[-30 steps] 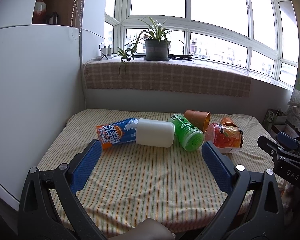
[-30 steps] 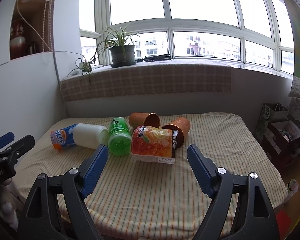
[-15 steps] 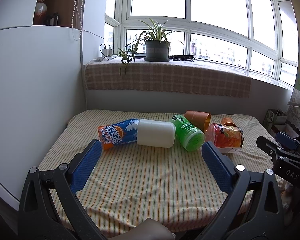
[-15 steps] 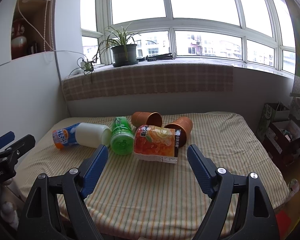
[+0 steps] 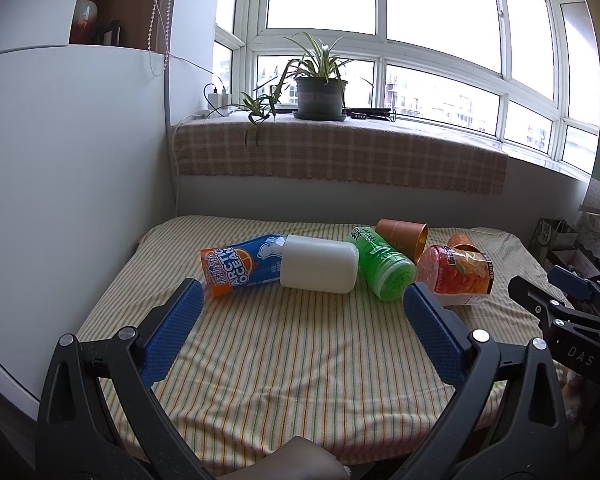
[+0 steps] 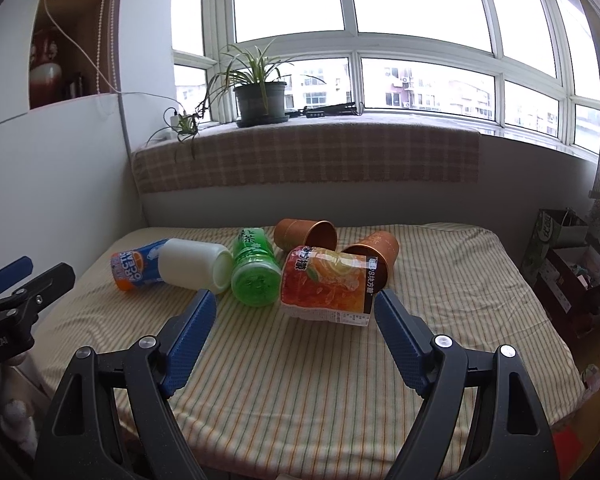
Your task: Flip cup upright
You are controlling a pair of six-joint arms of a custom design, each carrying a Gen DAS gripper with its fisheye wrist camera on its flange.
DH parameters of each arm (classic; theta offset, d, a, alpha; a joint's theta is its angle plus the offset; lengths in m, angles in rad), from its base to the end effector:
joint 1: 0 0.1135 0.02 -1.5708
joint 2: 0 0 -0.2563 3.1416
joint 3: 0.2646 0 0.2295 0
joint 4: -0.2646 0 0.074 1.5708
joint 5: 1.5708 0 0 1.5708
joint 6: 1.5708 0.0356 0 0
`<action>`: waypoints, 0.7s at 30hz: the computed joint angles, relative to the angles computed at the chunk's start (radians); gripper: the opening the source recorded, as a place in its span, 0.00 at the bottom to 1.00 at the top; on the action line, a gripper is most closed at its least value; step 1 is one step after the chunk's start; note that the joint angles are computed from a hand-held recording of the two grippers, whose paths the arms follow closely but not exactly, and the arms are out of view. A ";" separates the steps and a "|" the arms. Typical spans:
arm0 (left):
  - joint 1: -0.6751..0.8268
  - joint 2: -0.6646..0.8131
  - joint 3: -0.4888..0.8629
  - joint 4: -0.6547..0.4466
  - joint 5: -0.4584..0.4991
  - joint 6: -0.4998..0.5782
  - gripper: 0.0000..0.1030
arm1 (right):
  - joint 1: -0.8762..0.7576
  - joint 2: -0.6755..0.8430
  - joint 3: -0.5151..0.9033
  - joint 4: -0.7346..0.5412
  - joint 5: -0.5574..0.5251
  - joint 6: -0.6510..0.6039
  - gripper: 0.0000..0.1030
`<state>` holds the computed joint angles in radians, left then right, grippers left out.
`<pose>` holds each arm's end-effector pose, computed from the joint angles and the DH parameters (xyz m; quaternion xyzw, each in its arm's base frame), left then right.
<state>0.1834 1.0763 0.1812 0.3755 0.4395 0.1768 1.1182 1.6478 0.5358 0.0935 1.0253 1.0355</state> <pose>0.1757 0.0172 0.1511 0.1066 0.8446 -0.0978 0.5155 0.1324 0.2027 0.1183 0.0990 0.8432 -0.0145 0.5281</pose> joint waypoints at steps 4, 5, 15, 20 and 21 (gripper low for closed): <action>0.005 0.029 0.002 0.025 -0.005 0.002 0.99 | -0.012 0.021 0.014 0.037 -0.015 -0.045 0.79; 0.012 0.037 0.006 0.026 0.000 0.006 0.99 | -0.019 0.025 0.015 0.052 -0.022 -0.062 0.79; 0.079 0.117 0.018 0.077 0.005 0.031 0.99 | -0.086 0.096 0.055 0.202 -0.116 -0.209 0.79; 0.144 0.193 0.029 0.113 0.020 0.060 0.99 | -0.121 0.154 0.104 0.251 -0.165 -0.285 0.79; 0.158 0.207 0.032 0.119 0.026 0.068 0.99 | -0.127 0.165 0.113 0.263 -0.176 -0.298 0.79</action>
